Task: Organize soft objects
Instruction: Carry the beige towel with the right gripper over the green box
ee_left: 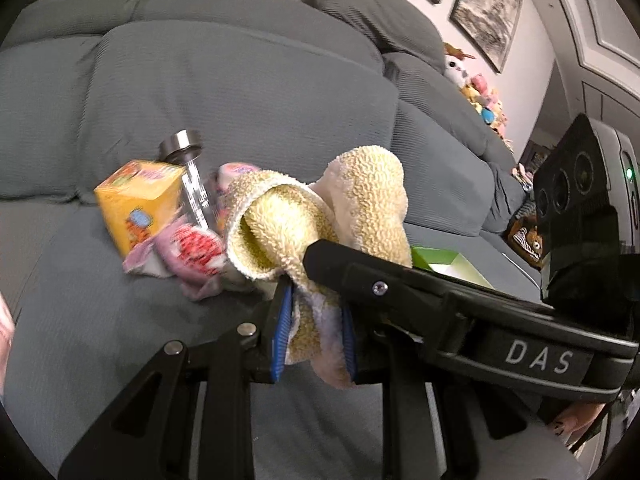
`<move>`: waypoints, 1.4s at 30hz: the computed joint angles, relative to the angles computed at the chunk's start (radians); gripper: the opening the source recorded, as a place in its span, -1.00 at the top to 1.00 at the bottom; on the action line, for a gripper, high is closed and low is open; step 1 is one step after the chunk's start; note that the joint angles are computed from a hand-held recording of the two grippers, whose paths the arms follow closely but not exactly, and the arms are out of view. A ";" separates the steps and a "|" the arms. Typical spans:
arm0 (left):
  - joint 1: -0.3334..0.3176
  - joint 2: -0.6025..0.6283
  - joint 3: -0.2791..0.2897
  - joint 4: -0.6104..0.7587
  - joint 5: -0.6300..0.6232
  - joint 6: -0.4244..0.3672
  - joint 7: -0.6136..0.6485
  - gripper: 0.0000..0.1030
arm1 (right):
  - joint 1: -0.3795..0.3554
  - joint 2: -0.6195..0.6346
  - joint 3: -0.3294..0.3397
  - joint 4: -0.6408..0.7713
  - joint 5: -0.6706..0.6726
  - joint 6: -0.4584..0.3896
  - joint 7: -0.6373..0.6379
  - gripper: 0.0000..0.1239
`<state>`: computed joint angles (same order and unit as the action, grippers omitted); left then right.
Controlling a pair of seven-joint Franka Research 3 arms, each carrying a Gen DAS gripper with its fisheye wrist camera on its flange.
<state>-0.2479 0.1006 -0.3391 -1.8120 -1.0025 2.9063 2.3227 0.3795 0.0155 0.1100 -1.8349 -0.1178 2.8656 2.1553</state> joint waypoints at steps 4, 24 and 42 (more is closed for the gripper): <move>-0.018 0.045 -0.016 0.055 0.073 -0.001 -0.032 0.64 | -0.027 -0.050 -0.006 -0.032 -0.183 -0.032 0.168 0.23; -0.068 0.326 -0.152 0.450 0.430 -0.220 -0.171 0.64 | -0.395 -0.340 0.145 -0.319 -0.394 0.011 0.597 0.23; -0.256 0.662 -0.099 0.971 0.706 -0.604 -0.374 0.64 | -0.501 -0.404 0.142 -0.456 -0.208 -0.010 0.648 0.23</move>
<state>-0.5040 0.7622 -0.4382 -0.8413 -0.2961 2.3024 1.9488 -0.1213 -0.3882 0.2524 -2.2908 -0.3255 2.8552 2.8031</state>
